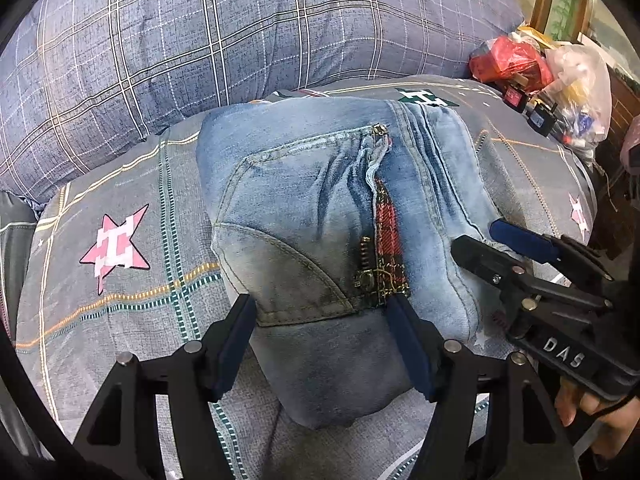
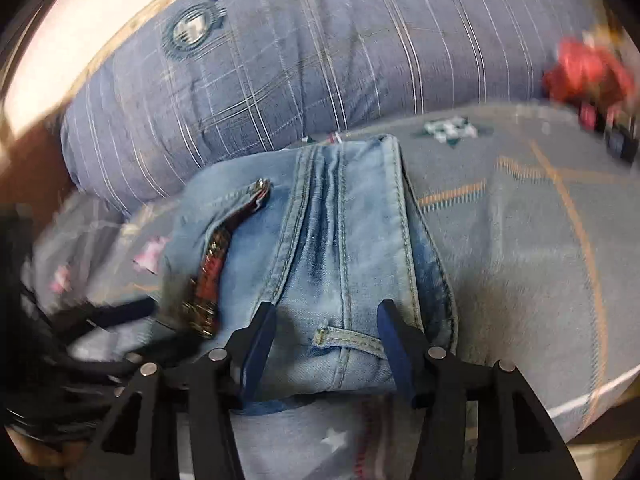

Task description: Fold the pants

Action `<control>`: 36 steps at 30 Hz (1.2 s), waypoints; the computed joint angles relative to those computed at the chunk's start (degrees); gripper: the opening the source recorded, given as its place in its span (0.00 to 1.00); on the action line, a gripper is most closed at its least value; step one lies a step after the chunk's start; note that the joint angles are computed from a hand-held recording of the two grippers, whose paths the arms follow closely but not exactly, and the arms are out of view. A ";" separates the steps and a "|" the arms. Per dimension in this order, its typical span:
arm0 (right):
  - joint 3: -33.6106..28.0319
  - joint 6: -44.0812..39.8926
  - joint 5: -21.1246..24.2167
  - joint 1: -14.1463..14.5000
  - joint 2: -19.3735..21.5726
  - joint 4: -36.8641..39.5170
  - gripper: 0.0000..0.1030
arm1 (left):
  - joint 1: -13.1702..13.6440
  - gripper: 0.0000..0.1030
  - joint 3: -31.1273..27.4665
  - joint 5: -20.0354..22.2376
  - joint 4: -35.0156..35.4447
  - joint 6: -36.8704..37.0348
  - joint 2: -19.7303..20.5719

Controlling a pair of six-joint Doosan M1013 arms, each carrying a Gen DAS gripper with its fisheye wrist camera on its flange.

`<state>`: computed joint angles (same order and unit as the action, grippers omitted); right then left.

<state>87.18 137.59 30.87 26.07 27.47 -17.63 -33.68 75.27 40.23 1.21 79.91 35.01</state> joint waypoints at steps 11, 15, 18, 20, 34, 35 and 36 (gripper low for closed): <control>3.21 9.24 -5.74 -1.68 -3.83 -2.99 0.69 | 3.10 0.68 2.75 -5.05 -13.93 4.10 -2.34; 4.37 3.05 -7.03 -4.40 -4.48 9.57 0.69 | 5.05 0.68 1.73 -3.19 -18.74 3.62 -1.65; 5.40 -1.83 -7.84 -5.87 -4.57 18.36 0.69 | 6.14 0.68 1.26 -1.69 -21.15 2.04 -0.81; 6.06 -7.73 -8.36 -6.82 -4.28 27.30 0.69 | 6.90 0.68 0.83 -0.21 -24.45 2.54 -0.07; 5.63 -19.95 -5.63 -7.55 -2.01 45.56 0.71 | 8.33 0.68 -3.70 4.60 -34.16 5.74 4.17; 5.46 -19.76 -5.52 -7.56 -1.84 45.21 0.73 | 8.36 0.68 -4.49 5.18 -34.27 5.53 4.72; 5.10 -19.53 -5.12 -7.53 -1.49 44.86 0.73 | 8.47 0.68 -5.41 5.77 -34.51 5.51 5.38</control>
